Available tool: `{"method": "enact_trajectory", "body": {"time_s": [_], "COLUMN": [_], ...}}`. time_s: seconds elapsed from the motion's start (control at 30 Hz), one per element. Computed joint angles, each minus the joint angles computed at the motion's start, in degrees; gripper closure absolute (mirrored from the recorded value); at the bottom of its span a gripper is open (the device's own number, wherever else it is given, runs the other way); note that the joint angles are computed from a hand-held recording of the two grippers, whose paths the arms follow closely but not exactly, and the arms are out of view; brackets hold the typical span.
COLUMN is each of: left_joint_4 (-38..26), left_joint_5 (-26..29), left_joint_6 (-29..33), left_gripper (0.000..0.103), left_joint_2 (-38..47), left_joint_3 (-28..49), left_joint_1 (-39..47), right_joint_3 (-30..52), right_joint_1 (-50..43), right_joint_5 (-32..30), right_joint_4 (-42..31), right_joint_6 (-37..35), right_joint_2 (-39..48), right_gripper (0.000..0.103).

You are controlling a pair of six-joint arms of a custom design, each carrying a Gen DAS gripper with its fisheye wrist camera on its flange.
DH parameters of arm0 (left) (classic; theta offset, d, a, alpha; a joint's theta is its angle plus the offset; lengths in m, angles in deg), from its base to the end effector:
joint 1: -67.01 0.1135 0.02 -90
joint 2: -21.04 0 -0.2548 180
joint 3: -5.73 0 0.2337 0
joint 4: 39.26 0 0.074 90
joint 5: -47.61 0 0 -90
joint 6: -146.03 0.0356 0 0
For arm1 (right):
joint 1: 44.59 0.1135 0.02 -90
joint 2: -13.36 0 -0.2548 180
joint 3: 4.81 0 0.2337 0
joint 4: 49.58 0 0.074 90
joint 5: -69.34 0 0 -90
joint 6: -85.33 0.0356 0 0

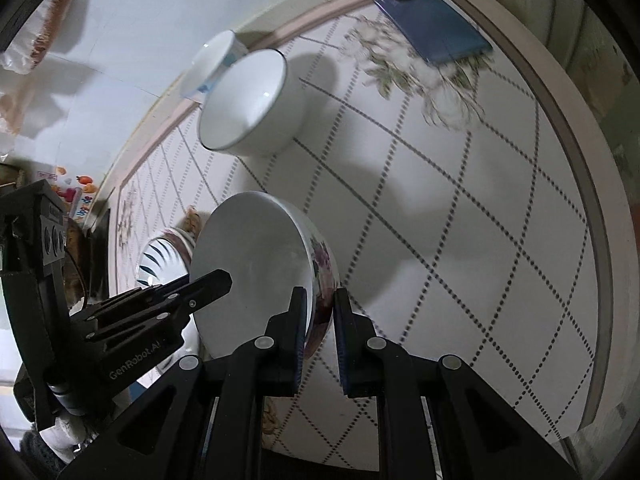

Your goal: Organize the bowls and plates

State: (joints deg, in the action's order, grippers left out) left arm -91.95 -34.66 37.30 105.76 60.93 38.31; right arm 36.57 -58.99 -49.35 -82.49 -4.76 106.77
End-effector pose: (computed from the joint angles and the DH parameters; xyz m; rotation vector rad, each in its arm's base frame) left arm 0.1860 -0.1073 0.1438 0.2799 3.0466 -0.2730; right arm 0.1866 -0.0303 0.0788 0.3294 2.8873 0.7210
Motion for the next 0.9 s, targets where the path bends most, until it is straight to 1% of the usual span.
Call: {"method": "enact_trajectory", "body": {"time_s": [0.1, 0.23, 0.43, 0.57, 0.67, 0.7, 0.8, 0.83, 0.87, 0.9], "left_joint_4": [1.03, 1.2, 1.55, 1.17, -2.12, -4.61, -12.13, -13.78, -14.8, -15.76], "left_joint_5": [-0.41, -2.12, -3.77, -4.22, -3.02, -1.8, 1.8, 2.82, 3.4, 4.39], "left_joint_6": [-0.72, -1.25, -1.88, -1.88, -2.24, -2.04, 0.28, 1.5, 2.38, 4.15], "left_gripper": [0.087, 0.087, 0.087, 0.087, 0.087, 0.087, 0.086, 0.085, 0.075, 0.069], "left_joint_2": [1.17, 0.63, 1.71, 2.16, 0.26, -2.8, -10.32, -11.11, -10.95, -9.54], "left_joint_3": [-0.37, -0.9, -0.4, -0.11, 1.28, 1.94, 6.3, 8.34, 10.37, 13.49], "left_joint_1": [-1.08, -2.8, -4.45, -5.19, -4.91, -3.91, 0.56, 2.07, 3.28, 5.53], "right_joint_3": [-1.18, -2.04, -2.66, -2.11, -0.09, 0.65, 3.64, 4.31, 5.54, 7.18], "right_joint_1": [-1.02, -2.11, -3.59, -3.11, -3.56, -3.81, -7.3, -8.1, -8.83, -9.29], "right_joint_5": [-0.06, -0.45, -1.28, -1.22, -1.37, -1.11, -3.21, -3.38, -3.68, -4.38], "right_joint_4": [1.23, 1.53, 1.45, 1.5, -1.05, -2.16, -9.58, -11.27, -13.79, -15.84], "right_joint_6": [-1.14, -2.71, -3.5, -2.79, -3.46, -3.92, -8.08, -8.89, -9.63, -9.86], "right_joint_2": [1.41, 2.21, 2.35, 3.18, 5.16, 5.55, 3.72, 2.54, 0.16, -1.64], "right_gripper": [0.088, 0.088, 0.088, 0.088, 0.085, 0.085, 0.082, 0.078, 0.07, 0.065]}}
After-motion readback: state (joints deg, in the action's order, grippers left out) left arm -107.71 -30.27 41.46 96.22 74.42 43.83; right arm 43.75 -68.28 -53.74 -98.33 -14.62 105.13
